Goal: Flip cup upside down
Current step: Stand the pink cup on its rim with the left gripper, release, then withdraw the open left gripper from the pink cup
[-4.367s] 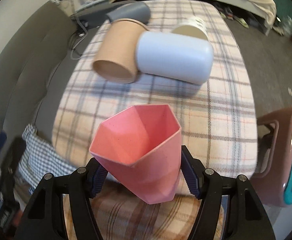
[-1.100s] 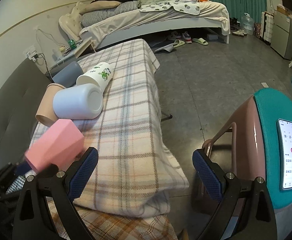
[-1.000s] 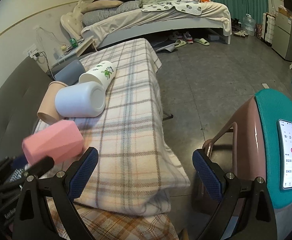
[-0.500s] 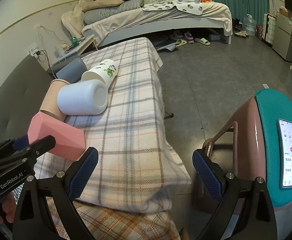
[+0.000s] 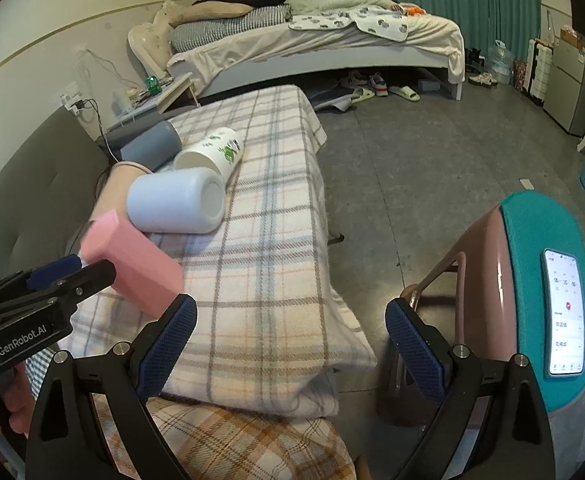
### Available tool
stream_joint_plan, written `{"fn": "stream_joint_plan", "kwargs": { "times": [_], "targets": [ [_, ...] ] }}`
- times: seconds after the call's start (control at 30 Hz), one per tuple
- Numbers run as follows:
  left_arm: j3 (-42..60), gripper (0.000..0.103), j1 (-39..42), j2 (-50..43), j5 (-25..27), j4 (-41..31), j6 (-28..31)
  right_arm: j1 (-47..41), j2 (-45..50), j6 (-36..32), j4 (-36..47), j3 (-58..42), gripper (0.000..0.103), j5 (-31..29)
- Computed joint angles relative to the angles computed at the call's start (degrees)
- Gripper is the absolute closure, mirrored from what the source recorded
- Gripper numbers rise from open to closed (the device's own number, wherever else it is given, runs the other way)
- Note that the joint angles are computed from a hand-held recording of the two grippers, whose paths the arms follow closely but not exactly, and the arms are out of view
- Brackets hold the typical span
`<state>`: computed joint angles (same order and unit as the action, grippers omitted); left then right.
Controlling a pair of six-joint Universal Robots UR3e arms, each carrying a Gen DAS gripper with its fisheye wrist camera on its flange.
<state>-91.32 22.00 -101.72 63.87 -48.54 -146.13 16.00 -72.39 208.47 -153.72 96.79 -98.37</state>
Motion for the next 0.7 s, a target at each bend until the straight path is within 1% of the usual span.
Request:
{"fn": "stream_joint_plan", "kwargs": {
  "times": [0.1,0.33,0.5,0.57,0.6,0.67,0.7],
  "targets": [
    [-0.25,0.039,1.8,2.64,-2.24,-1.27,0.4,1.91,-1.77,0.14,1.59,-1.05,0.007,-2.16],
    [-1.67,0.039,9.78,12.29,-10.71,-6.72,4.26,7.28,-5.26,-0.65,5.85,-5.6,0.007,-8.54],
    [-3.14,0.039,17.52,19.67,-17.89,-12.43,9.02,11.52,-6.61,-1.54,8.5,-10.69,0.007,-14.03],
    [-4.62,0.038,21.52,22.81,-21.31,-15.38,12.04,13.12,-6.58,-1.92,9.34,-12.55,0.007,-15.65],
    [-5.46,0.031,23.19,24.01,-22.61,-16.27,13.02,14.16,-6.46,-2.2,9.28,-13.27,0.007,-16.69],
    [-8.25,0.02,27.34,26.75,-25.97,-17.71,15.1,16.51,-5.72,-2.47,8.32,-14.19,0.007,-19.1],
    [-10.01,0.019,29.61,28.0,-28.21,-18.54,16.87,17.28,-5.45,-2.51,7.46,-14.09,0.007,-19.77]
  ]
}}
